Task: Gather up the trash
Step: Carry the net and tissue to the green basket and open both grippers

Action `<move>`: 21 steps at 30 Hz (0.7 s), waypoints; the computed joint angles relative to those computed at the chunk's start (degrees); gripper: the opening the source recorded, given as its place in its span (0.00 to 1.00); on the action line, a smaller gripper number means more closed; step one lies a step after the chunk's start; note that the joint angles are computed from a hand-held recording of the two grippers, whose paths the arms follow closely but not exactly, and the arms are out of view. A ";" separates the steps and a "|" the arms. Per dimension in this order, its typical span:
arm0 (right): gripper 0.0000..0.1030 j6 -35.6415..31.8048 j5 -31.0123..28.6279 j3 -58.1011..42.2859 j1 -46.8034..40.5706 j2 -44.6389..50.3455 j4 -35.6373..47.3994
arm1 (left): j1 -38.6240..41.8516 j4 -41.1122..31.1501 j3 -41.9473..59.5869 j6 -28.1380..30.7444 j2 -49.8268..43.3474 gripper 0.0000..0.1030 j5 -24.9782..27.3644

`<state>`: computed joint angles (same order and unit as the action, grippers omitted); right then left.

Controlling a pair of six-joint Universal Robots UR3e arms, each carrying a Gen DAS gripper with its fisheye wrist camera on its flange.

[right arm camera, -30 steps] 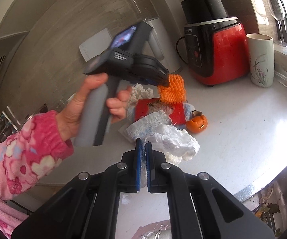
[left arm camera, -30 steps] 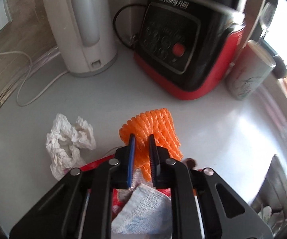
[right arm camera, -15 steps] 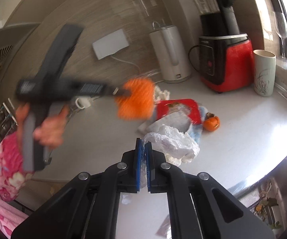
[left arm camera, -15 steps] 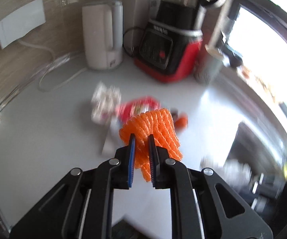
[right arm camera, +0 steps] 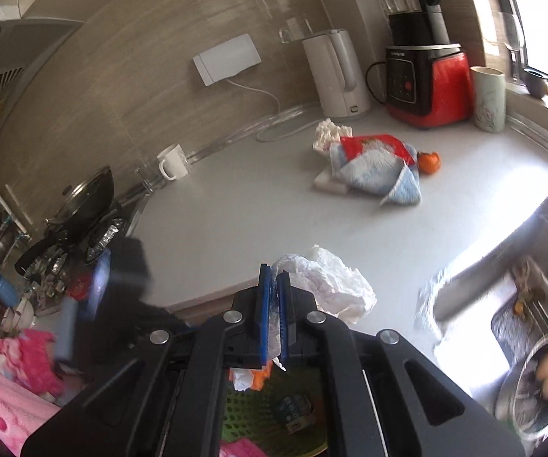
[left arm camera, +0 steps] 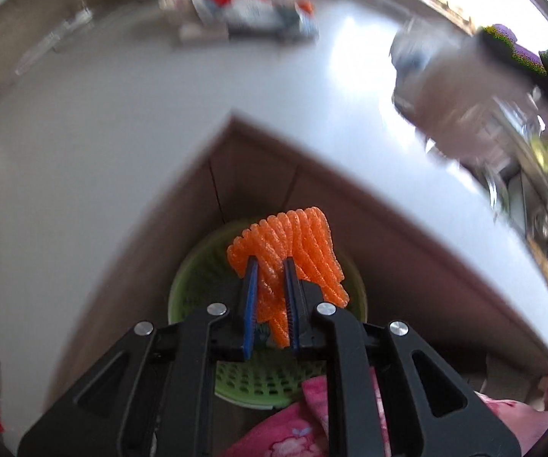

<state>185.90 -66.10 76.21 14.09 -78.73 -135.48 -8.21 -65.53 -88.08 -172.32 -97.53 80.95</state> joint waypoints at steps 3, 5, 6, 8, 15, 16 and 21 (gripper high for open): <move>0.05 3.10 -4.39 2.83 3.24 -2.65 -0.69 | 0.31 2.61 -6.35 2.07 -0.80 0.21 0.09; 0.05 5.15 -6.97 4.64 5.46 -4.26 -1.38 | 0.66 3.43 -8.43 3.24 -2.05 0.30 -0.11; 0.05 6.24 -8.42 5.51 6.70 -5.06 -1.57 | 0.77 3.70 -9.10 3.43 -2.88 0.37 0.04; 0.05 7.63 -10.81 6.35 8.68 -5.82 -1.59 | 1.46 4.24 -10.50 4.27 -3.91 0.44 -0.41; 0.05 10.47 -14.01 8.92 12.13 -6.37 -2.47 | 6.14 1.41 -12.82 6.85 3.38 0.72 -2.85; 0.05 10.56 -13.89 9.51 12.59 -5.92 -3.09 | 7.69 0.68 -13.07 7.22 6.20 0.76 -3.01; 0.05 9.60 -11.32 11.29 13.80 -1.89 -4.49 | 13.41 -0.69 -13.47 6.69 15.61 0.89 -3.10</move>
<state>195.50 -77.42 87.50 27.90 -80.62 -139.98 5.21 -66.22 -101.56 -165.64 -81.92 77.85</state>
